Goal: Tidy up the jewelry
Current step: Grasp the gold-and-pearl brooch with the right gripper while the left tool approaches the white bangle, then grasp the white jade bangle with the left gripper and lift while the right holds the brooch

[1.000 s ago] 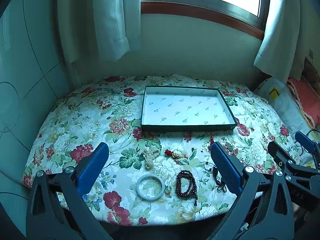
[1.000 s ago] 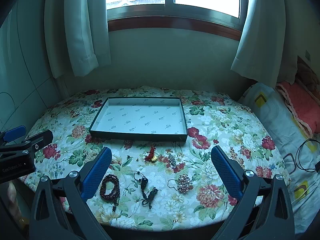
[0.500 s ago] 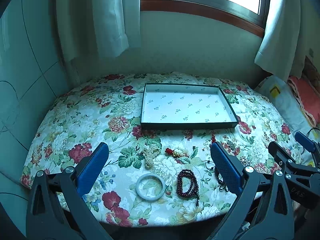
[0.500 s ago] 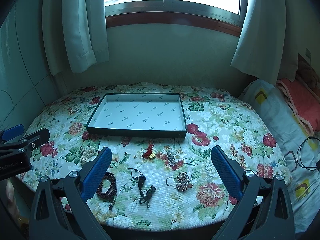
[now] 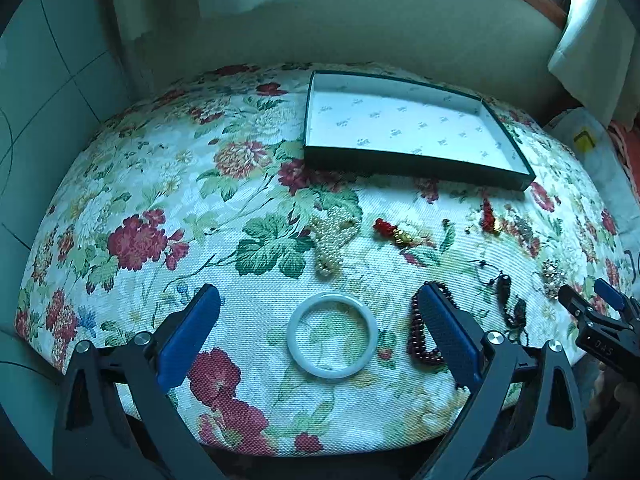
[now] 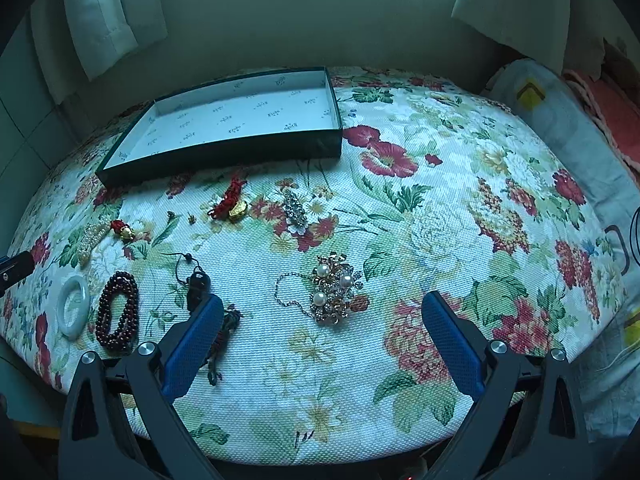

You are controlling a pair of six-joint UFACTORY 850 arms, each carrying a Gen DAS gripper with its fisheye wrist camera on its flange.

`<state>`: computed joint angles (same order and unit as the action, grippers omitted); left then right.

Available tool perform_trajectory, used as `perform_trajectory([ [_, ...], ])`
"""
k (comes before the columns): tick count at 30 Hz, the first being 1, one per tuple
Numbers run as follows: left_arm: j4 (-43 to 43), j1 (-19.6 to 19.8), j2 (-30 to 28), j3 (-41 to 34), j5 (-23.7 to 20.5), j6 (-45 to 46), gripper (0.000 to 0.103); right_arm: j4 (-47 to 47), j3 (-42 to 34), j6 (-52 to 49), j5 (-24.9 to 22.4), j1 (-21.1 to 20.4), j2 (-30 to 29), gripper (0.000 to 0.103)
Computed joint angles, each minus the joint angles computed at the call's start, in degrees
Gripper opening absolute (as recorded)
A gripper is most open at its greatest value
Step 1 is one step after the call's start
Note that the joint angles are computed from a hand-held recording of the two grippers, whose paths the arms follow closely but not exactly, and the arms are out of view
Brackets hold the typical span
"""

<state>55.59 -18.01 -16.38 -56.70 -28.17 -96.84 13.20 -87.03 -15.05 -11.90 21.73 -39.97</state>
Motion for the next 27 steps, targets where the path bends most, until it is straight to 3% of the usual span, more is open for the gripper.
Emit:
perform_trajectory([
  [2,-2.8,1.1,-0.8,0.3,1.3,1.9,0.079,-0.6,-0.9,0.5,-0.2,-0.1,-1.1,0.097],
  [3,-4.0,1.6,-1.1,0.5,2.4,2.8,0.078,1.2,-1.3,-1.4,-0.3,-0.2,-1.6,0.094],
  [4,-4.7,1.9,-1.4,0.6,3.2,3.4,0.078,2.5,-1.8,-2.6,-0.7,-0.4,-2.1,0.078],
  [5,-4.4,1.9,-1.6,0.7,3.4,3.1,0.078,2.2,-2.5,-1.9,-1.4,-0.5,-2.6,0.056],
  [6,-4.0,1.9,-1.8,0.7,3.3,2.8,0.078,1.3,-3.2,-0.5,-2.1,-0.6,-3.2,0.052],
  [13,-3.3,2.0,-2.6,0.6,3.7,2.1,0.078,7.5,-5.8,-5.6,-3.4,-1.0,-5.5,0.052],
  [17,-4.8,2.1,-3.0,0.2,3.8,3.7,0.079,2.0,-6.2,-1.6,-2.7,-0.3,-6.1,0.052],
  [19,-4.9,2.1,-3.1,0.2,3.7,3.7,0.079,-1.0,-5.8,0.8,-2.1,0.0,-5.9,0.048],
  [21,-5.1,2.0,-3.1,0.1,3.4,3.8,0.079,1.8,-5.3,-2.2,-1.9,-0.1,-5.5,0.036],
  [24,-5.6,1.9,-3.2,0.1,3.3,4.3,0.079,4.9,-5.3,-5.3,-2.1,-0.3,-5.5,0.028],
  [27,-6.3,1.6,-3.2,0.1,3.3,5.0,0.079,7.1,-5.4,-7.6,-2.5,-0.4,-5.5,0.024],
])
